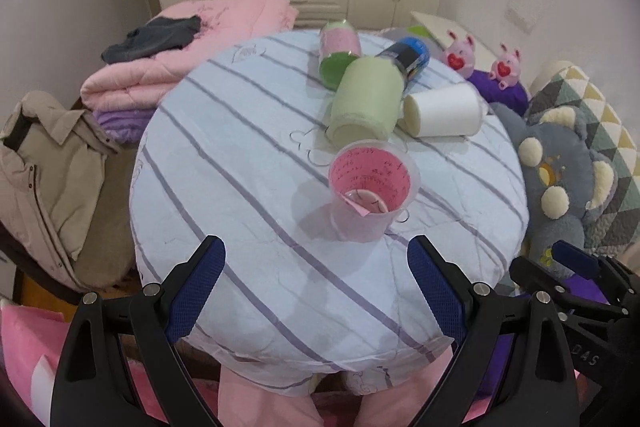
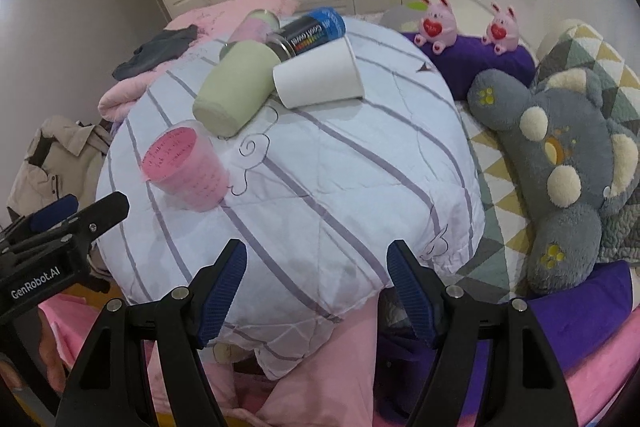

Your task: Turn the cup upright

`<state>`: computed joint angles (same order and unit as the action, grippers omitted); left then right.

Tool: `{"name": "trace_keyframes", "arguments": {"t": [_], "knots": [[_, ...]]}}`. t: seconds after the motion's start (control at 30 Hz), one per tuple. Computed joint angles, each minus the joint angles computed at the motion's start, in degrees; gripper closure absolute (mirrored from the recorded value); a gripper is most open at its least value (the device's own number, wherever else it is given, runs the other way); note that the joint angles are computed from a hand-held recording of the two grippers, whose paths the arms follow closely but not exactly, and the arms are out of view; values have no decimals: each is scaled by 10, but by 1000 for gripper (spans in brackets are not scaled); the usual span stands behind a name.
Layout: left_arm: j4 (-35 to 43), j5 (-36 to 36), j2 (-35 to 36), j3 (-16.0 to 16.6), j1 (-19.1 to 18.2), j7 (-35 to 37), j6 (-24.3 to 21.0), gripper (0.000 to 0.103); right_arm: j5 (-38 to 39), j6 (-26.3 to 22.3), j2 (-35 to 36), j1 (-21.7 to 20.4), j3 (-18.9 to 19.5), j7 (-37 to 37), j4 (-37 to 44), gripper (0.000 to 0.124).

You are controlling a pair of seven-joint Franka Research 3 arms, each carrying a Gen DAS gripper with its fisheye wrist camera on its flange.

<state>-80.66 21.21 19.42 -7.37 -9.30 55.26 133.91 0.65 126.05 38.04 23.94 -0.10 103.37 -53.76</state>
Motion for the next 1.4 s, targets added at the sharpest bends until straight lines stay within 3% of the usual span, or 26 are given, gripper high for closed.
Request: {"name": "trace_keyframes", "arguments": {"t": [0.07, 0.23, 0.33, 0.43, 0.6, 0.73, 0.93, 1.07, 1.17, 1.33, 1.4], "knots": [[-26, 5, -16, 0, 3, 0, 36, 9, -8, 34, -18, 6, -4, 4, -35, 50], [-54, 49, -34, 9, -2, -22, 70, 9, -37, 121, -55, 21, -15, 20, -106, 50], [-86, 77, -49, 14, -1, -41, 122, 9, -60, 188, -81, 30, -24, 45, -159, 50], [-121, 147, -62, 30, -9, -103, 184, 9, -77, 249, -100, 38, -32, 81, -202, 50], [-135, 211, -60, 38, -9, -160, 223, 9, -121, 316, -109, 57, -53, 123, -240, 50], [-140, 305, -59, 58, -21, -245, 241, 9, -141, 376, -111, 67, -65, 139, -264, 50], [-148, 452, -60, 78, -25, -393, 278, 9, -223, 452, -102, 136, -156, 222, -283, 50], [-144, 565, -59, 77, -26, -489, 264, 9, -262, 479, -92, 186, -227, 288, -290, 50], [-144, 612, -57, 69, -17, -533, 268, 9, -291, 487, -79, 220, -277, 336, -288, 50], [-147, 674, -56, 60, -5, -601, 279, 9, -299, 502, -69, 233, -297, 359, -289, 50], [-148, 695, -56, 57, -3, -619, 274, 9, -310, 511, -60, 261, -337, 383, -291, 50]]}}
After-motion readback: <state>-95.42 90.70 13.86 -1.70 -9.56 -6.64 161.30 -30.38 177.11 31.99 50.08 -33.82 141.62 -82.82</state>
